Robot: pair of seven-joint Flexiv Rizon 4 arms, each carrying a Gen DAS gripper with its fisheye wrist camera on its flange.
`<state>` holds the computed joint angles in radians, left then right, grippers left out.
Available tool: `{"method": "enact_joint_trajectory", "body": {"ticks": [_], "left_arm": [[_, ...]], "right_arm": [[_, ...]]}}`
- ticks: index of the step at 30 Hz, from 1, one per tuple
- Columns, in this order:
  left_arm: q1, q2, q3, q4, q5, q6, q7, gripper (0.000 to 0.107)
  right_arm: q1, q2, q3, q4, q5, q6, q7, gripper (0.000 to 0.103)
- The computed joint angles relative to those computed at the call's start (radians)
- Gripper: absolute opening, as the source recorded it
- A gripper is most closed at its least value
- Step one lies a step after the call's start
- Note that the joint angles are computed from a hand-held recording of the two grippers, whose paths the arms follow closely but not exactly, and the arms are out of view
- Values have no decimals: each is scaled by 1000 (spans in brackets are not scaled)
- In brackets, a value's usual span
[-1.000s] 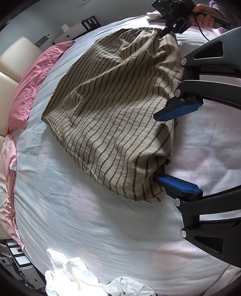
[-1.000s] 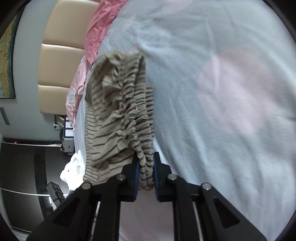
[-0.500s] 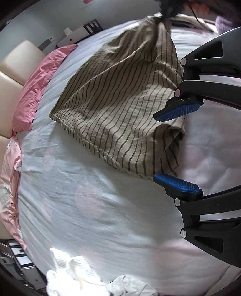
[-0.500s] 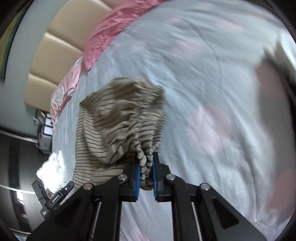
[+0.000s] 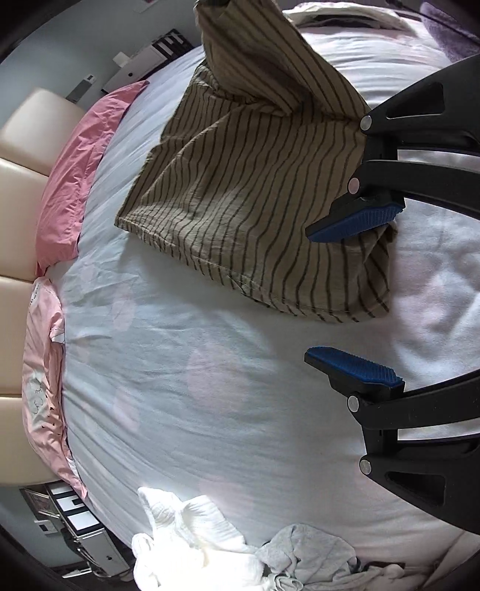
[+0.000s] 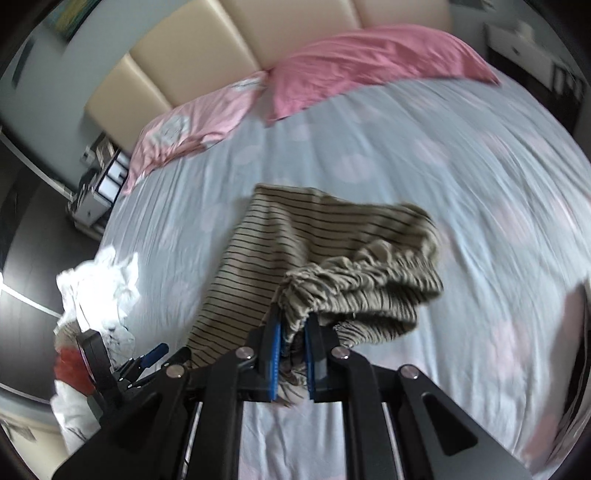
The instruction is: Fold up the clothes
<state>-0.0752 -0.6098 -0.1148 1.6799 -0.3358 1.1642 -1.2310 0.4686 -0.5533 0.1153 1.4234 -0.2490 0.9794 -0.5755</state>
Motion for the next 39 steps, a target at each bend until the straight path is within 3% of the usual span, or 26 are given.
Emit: {"method": "enact_joint_trajectory", "body": {"ticks": [13, 16, 21, 27, 31, 34, 37, 39], "left_arm": [[38, -27, -30, -21, -49, 9, 37, 61], [30, -44, -16, -45, -36, -9, 34, 61], [36, -66, -35, -73, -41, -33, 59, 61], [35, -65, -48, -78, -56, -41, 89, 61], [57, -38, -96, -45, -105, -35, 149, 61], [52, -24, -111, -27, -131, -25, 182, 61], [17, -34, -80, -39, -115, -13, 165, 61], [-6, -51, -55, -65, -94, -21, 135, 61]], "right_arm": [[99, -465, 61, -759, 123, -458, -353, 10], [115, -581, 70, -939, 152, -560, -378, 11], [122, -684, 43, -1089, 246, -631, -385, 15], [99, -571, 43, -907, 319, -526, -426, 27], [90, -416, 37, -692, 292, -417, -524, 40], [91, -291, 10, -503, 237, -312, -516, 40], [85, -195, -16, -329, 165, -241, -468, 38], [85, -147, -35, -226, 101, -216, -433, 21]]}}
